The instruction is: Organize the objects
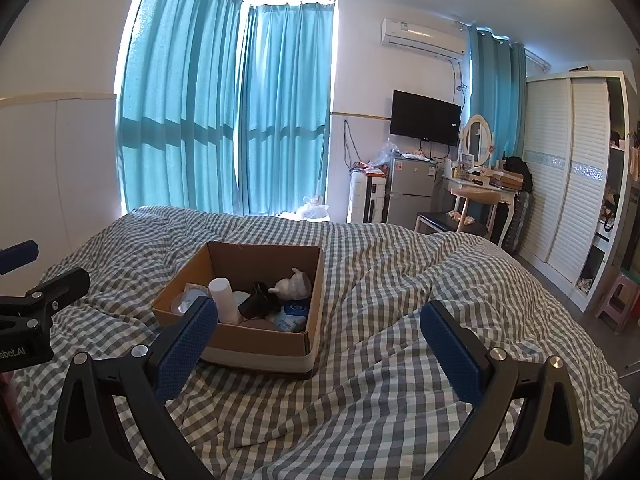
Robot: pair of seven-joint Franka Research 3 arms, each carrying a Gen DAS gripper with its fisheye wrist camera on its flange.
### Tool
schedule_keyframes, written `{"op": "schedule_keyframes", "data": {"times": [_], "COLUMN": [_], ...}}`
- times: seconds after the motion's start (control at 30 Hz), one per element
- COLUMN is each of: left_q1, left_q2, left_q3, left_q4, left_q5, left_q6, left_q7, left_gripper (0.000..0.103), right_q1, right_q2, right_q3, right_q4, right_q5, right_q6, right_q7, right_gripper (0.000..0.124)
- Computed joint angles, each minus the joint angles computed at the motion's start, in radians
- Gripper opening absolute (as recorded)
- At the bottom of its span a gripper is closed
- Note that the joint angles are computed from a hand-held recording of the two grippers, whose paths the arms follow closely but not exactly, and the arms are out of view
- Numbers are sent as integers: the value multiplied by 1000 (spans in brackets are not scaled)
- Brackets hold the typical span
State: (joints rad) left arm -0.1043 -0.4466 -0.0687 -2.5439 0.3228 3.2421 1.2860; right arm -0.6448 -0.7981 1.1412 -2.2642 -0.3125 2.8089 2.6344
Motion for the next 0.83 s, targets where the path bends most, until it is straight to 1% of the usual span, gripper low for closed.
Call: {"op": "schedule_keyframes", "data": {"times": [0.17, 0.6, 0.7, 0.77, 0.83], "left_q1": [-10, -6, 14, 53, 55], "left_q2": [-2, -3, -10, -15, -15], "left_q3": [9, 2, -16, -50, -50], "left_q4": [-2, -3, -8, -11, -8], "left_q5": [-3, -6, -5, -2, 1], "left_q6": [1, 1, 8, 18, 13], "left_q7": [5, 2, -8, -23, -28], "left_gripper": [103, 103, 103, 103, 103], "right_q1": [5, 6, 5, 6, 5], "right_q2": [1, 9, 10, 12, 14], "right_q3": [-3, 4, 6, 7, 8], "right_q4": [-4, 2, 3, 3, 5], "right_q5": [-3, -9, -12, -12, -12], "right_q6": [1, -7, -8, -7, -7], "right_q7": [-1, -2, -4, -5, -5], "right_gripper": [102, 102, 102, 102, 102]}}
